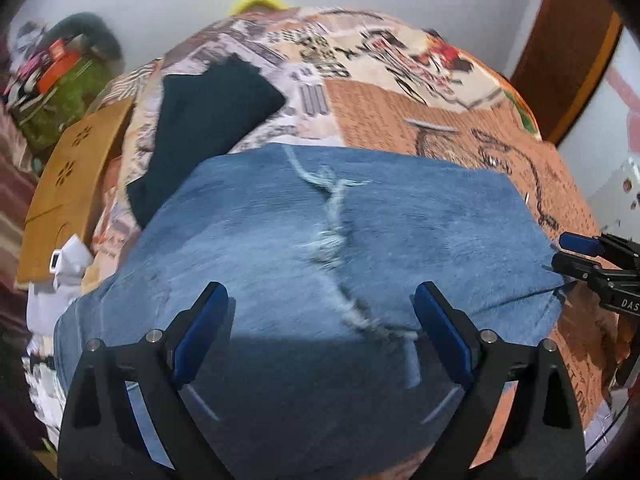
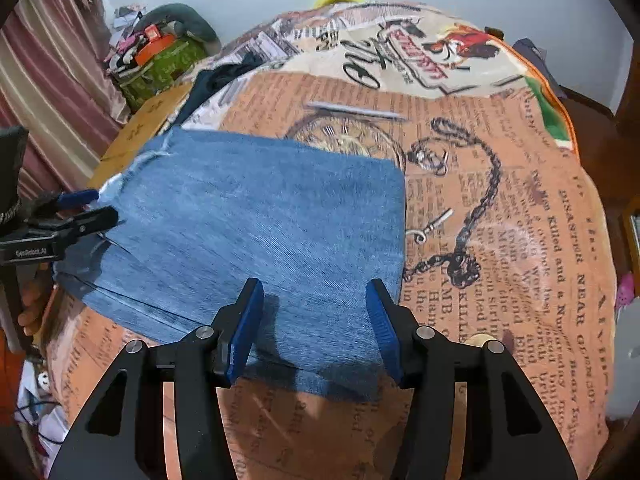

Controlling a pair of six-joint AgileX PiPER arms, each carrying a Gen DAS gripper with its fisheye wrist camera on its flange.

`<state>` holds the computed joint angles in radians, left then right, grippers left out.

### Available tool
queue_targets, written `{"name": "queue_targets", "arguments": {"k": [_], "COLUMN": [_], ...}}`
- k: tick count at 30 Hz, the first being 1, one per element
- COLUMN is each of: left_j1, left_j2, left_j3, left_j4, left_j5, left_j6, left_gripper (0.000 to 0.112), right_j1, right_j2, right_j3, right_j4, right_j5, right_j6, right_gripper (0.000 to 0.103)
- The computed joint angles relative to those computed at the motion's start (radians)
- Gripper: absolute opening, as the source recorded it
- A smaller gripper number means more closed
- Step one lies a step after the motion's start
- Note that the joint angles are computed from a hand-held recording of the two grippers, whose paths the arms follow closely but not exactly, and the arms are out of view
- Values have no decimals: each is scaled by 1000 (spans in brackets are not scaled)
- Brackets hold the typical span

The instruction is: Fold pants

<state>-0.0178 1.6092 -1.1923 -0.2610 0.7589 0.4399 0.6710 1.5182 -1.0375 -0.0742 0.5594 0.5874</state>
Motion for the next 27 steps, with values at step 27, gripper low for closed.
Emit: {"name": "queue_targets", "arguments": {"k": [27], "left_j1": [892], "left_j2": [189], "left_j3": [-136], "left_j4": [-349], "left_j5": [331], "left_j6": [261], "left_gripper": [95], "right_j1": [263], "right_j2": [447], "right_j3": [-653], "right_j4": [-48], "right_j5": [122], "right_j6": [-31], "right_gripper": [56]}}
